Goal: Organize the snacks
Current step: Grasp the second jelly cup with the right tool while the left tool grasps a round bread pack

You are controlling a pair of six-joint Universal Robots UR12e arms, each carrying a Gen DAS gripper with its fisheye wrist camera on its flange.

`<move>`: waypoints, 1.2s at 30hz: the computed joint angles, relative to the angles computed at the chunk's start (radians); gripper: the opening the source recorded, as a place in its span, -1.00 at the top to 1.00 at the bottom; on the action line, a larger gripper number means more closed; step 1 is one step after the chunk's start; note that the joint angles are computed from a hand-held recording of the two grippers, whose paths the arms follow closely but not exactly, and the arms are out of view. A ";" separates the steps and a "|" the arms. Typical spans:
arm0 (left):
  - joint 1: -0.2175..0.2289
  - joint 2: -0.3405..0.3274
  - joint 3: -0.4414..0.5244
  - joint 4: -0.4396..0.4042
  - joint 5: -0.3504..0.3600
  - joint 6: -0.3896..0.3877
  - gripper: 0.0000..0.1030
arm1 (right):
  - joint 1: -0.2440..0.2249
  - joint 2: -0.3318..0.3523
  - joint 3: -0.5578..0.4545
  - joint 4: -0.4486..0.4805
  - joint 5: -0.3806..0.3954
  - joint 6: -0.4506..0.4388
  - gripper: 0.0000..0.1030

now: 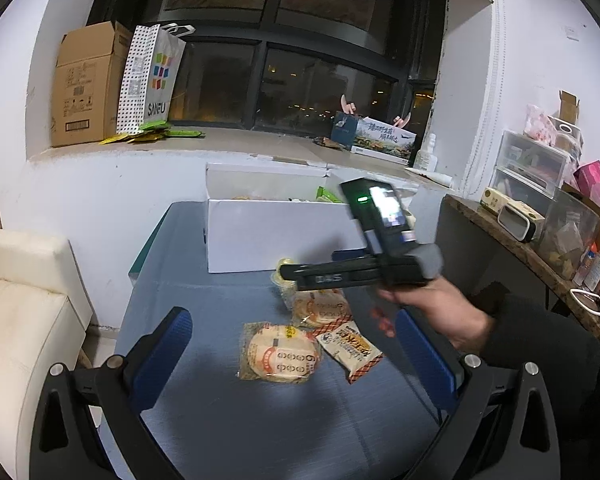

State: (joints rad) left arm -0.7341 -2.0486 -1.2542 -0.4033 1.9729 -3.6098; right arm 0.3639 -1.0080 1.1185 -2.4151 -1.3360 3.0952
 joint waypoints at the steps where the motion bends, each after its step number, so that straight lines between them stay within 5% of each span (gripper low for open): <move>1: 0.002 0.000 0.001 -0.009 -0.001 -0.005 -1.00 | 0.003 0.016 -0.020 0.016 -0.008 -0.003 -1.00; 6: 0.012 -0.005 0.001 -0.053 -0.022 -0.034 -1.00 | 0.030 0.077 -0.104 0.078 -0.085 -0.037 -0.90; 9: 0.014 -0.006 0.002 -0.077 -0.030 -0.035 -1.00 | 0.039 0.103 -0.143 0.137 -0.125 -0.041 0.20; 13: 0.020 -0.005 -0.006 -0.090 -0.039 -0.047 -1.00 | 0.020 0.083 -0.103 0.091 -0.042 -0.036 0.20; 21: 0.026 -0.026 0.021 -0.163 -0.071 -0.030 -1.00 | -0.016 -0.025 0.050 -0.118 0.004 0.007 0.32; 27: 0.046 -0.063 0.069 -0.259 -0.143 0.009 -1.00 | -0.040 -0.077 0.120 -0.190 0.036 0.020 0.32; 36: 0.071 -0.139 0.165 -0.387 -0.226 0.034 -1.00 | -0.079 -0.088 0.116 -0.295 0.108 0.130 0.32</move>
State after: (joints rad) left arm -0.6631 -2.1881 -1.0894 -0.7899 1.7470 -3.5754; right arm 0.2846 -1.0963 1.2340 -2.7100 -1.2279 3.2256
